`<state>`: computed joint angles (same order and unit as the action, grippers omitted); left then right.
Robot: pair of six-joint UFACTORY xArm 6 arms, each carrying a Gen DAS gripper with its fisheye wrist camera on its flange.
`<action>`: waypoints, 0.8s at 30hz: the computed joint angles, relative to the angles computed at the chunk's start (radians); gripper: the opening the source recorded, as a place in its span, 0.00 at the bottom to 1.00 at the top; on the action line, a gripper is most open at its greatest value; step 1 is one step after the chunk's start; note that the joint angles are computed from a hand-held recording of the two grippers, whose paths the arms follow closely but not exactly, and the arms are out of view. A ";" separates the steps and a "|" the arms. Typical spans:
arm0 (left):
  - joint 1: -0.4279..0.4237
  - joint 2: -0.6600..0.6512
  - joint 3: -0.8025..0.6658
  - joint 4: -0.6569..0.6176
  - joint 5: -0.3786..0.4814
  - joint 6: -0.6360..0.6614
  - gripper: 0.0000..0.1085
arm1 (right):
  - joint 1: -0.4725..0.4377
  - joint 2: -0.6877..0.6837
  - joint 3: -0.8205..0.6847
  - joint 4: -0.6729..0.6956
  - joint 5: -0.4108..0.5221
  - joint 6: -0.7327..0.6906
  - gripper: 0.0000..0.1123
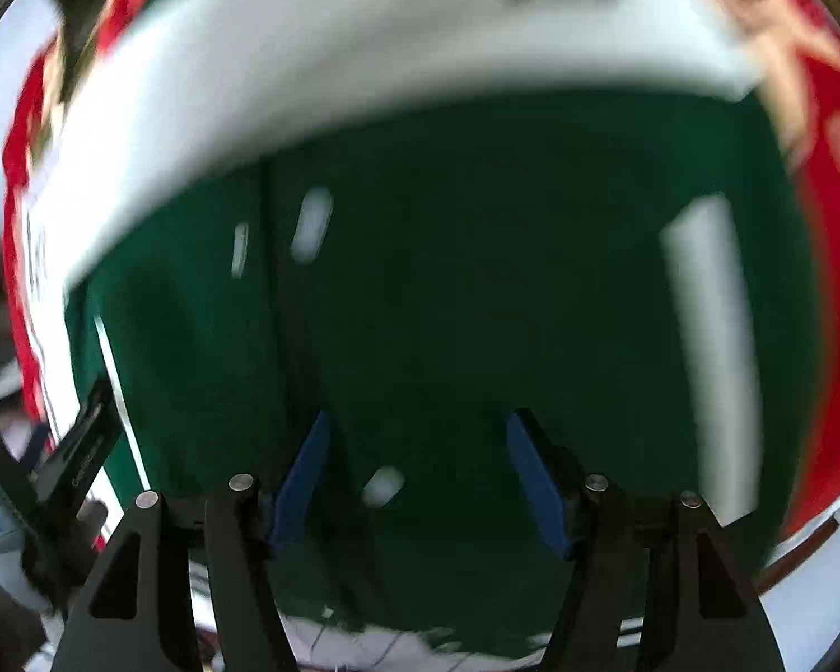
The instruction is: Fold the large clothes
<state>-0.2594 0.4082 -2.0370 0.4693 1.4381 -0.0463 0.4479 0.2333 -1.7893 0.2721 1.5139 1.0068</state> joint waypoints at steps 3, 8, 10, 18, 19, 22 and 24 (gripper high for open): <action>0.011 -0.060 0.104 -0.018 0.002 0.004 0.95 | 0.068 0.059 -0.028 -0.051 0.014 0.007 0.45; 0.046 -0.146 0.232 -0.044 -0.020 0.008 0.95 | 0.104 0.067 -0.069 -0.127 0.013 0.156 0.18; 0.055 -0.164 0.255 -0.056 -0.016 0.009 0.95 | 0.116 0.090 -0.120 -0.127 0.006 0.145 0.18; 0.058 -0.187 0.225 -0.107 0.021 0.036 0.95 | 0.058 0.056 -0.037 0.037 -0.064 -0.002 0.22; 0.054 -0.188 0.212 -0.121 0.024 0.039 0.95 | 0.051 0.010 0.013 0.046 -0.103 -0.007 0.22; 0.019 -0.172 0.146 -0.148 0.045 0.023 0.95 | 0.028 -0.104 0.083 0.011 -0.096 0.015 0.58; -0.011 -0.156 0.105 -0.154 0.050 0.000 0.95 | 0.012 -0.178 0.119 -0.024 -0.062 0.051 0.64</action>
